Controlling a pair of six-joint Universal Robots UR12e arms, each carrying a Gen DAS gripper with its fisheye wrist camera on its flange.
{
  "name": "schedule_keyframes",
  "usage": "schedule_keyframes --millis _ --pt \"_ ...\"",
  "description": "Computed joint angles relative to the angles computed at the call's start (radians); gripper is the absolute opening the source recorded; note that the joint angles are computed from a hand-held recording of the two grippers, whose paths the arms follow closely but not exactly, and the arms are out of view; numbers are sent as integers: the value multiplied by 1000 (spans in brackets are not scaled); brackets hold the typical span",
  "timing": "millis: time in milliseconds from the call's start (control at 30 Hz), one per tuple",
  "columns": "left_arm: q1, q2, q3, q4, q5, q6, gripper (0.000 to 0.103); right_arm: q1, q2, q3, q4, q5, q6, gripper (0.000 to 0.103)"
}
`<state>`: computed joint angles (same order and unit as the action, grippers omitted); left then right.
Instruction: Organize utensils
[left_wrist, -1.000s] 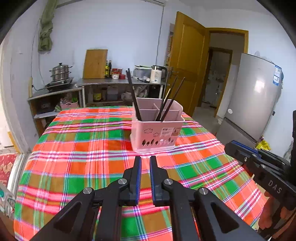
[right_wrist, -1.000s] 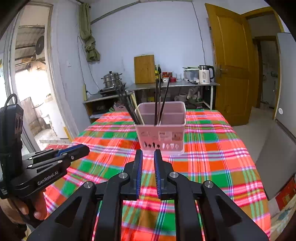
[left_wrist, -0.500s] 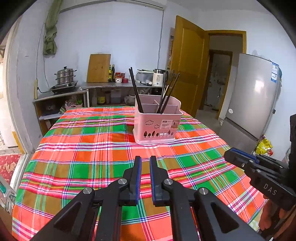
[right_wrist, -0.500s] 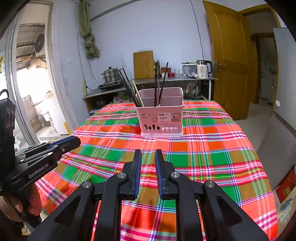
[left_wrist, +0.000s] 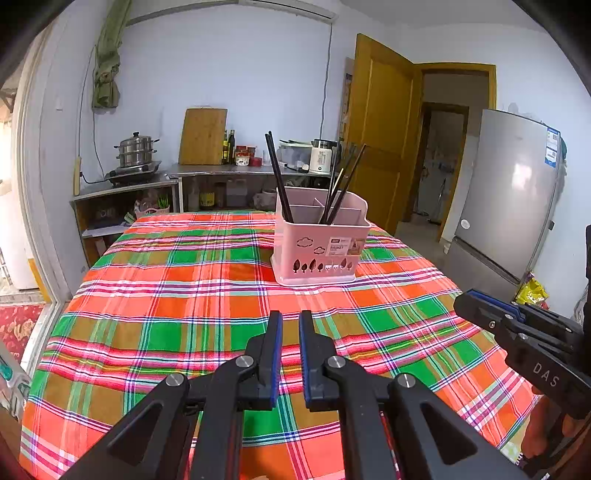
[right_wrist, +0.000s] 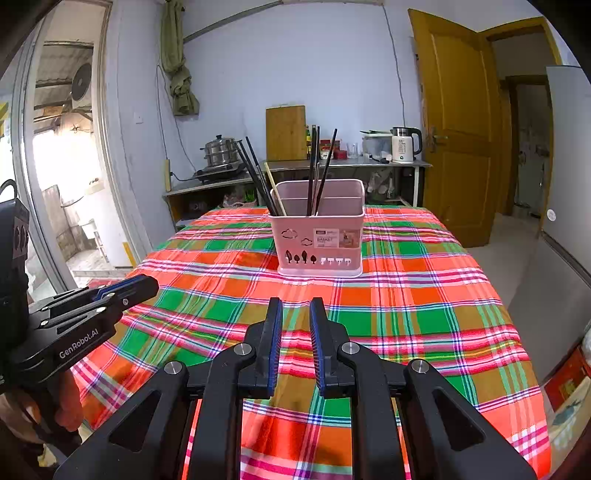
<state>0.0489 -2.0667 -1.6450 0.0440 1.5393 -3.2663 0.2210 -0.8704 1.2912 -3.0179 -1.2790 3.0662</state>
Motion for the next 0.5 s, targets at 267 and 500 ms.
schedule_keyframes --millis 267,500 --pt "1 -2 6 -13 -8 4 8 0 1 0 0 2 2 15" --pt "0 -4 9 -15 -8 11 8 2 2 -3 5 3 -3 15"
